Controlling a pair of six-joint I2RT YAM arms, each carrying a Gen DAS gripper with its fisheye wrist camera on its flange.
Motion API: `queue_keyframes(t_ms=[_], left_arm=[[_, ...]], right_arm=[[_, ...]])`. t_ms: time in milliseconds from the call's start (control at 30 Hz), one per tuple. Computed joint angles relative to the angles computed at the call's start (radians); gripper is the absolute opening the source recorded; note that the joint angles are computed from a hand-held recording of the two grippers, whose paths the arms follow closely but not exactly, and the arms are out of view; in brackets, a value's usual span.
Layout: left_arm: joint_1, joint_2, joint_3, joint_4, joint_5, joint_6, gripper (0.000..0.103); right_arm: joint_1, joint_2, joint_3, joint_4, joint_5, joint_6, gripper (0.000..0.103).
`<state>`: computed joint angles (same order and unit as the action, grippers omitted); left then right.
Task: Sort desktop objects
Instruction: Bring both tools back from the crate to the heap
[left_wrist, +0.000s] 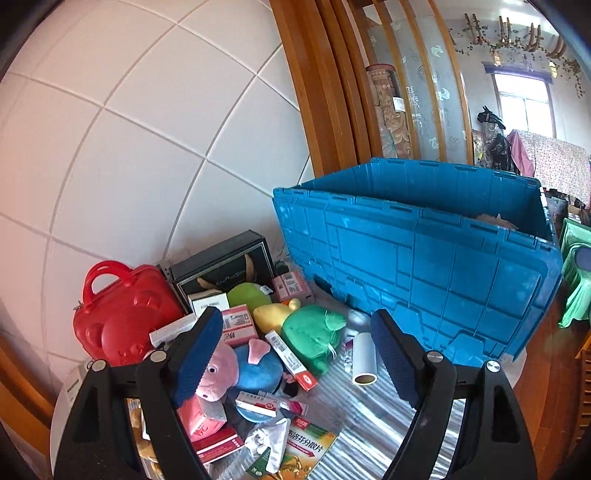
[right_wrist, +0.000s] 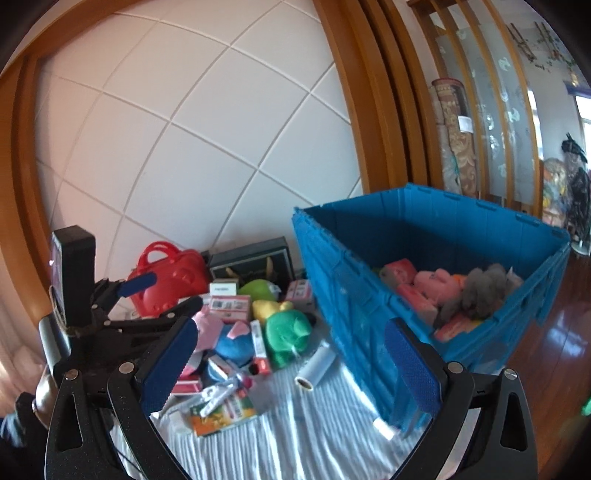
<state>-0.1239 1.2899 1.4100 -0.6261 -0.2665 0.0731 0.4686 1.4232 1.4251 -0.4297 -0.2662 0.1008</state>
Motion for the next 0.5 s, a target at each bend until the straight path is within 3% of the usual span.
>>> queue_keyframes(t_ms=[300, 400, 500], left_arm=[[0.011, -0.001, -0.163, 0.035, 0.061, -0.063, 0.082], [-0.01, 0.02, -0.19, 0.038, 0.06, -0.08, 0.082], [-0.025, 0.036, -0.214, 0.054, 0.072, -0.089, 0.082]], right_arm=[[0.032, -0.065, -0.328, 0.051, 0.029, -0.05, 0.102], [0.018, -0.022, -0.403, 0.117, 0.03, -0.056, 0.102], [0.028, 0.023, -0.491, 0.234, 0.096, -0.091, 0.102]])
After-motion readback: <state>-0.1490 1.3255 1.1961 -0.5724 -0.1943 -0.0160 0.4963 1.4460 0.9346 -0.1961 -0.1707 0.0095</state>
